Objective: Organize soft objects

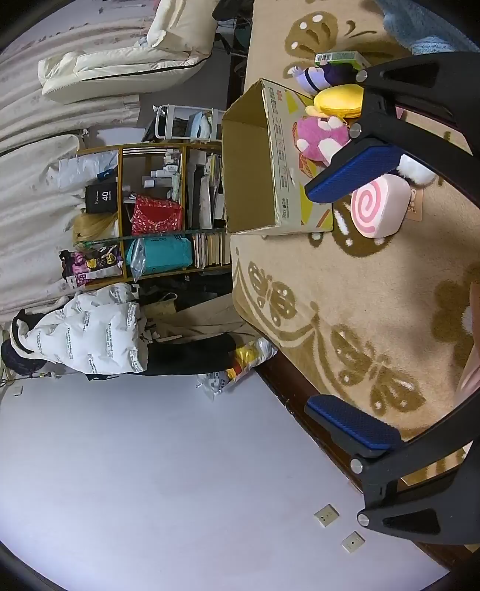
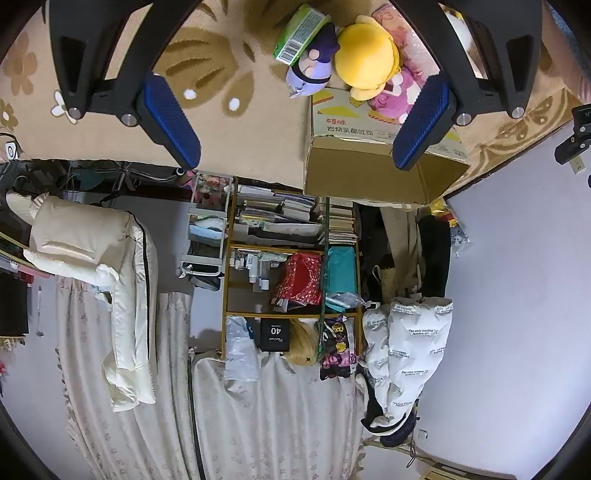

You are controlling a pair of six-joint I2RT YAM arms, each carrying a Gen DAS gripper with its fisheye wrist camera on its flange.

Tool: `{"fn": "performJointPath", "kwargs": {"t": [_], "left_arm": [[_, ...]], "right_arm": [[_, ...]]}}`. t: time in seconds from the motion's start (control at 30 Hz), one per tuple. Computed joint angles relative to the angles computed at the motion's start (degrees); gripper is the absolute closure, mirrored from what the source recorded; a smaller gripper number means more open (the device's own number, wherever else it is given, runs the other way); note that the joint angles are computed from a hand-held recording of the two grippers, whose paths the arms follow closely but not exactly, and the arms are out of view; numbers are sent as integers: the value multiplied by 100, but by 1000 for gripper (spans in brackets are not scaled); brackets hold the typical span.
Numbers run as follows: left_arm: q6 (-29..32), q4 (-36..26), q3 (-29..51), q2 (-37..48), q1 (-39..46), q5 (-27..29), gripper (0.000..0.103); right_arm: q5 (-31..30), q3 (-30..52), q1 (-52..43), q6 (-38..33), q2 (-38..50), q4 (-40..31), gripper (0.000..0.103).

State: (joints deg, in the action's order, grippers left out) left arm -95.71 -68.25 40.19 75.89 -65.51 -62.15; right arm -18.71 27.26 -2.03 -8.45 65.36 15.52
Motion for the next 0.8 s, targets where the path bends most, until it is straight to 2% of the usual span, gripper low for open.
{"fn": "performJointPath", "kwargs": {"t": [0.3,0.33,0.47,0.8], "left_arm": [[362,275,-130,-177,173,-14,0],[-94,-107,61,83,-53,-25,0],[-400,-345,160,222,-132,-27,0],[-266,-121,-59,66,-65,-52,0]], "right_arm": [[-5,-15,12,14,12,12,0],[-2,-20,14,18,13,19,0],[16,-32,27,20,23,40,0],[41,-49,57,18,22,50,0]]}}
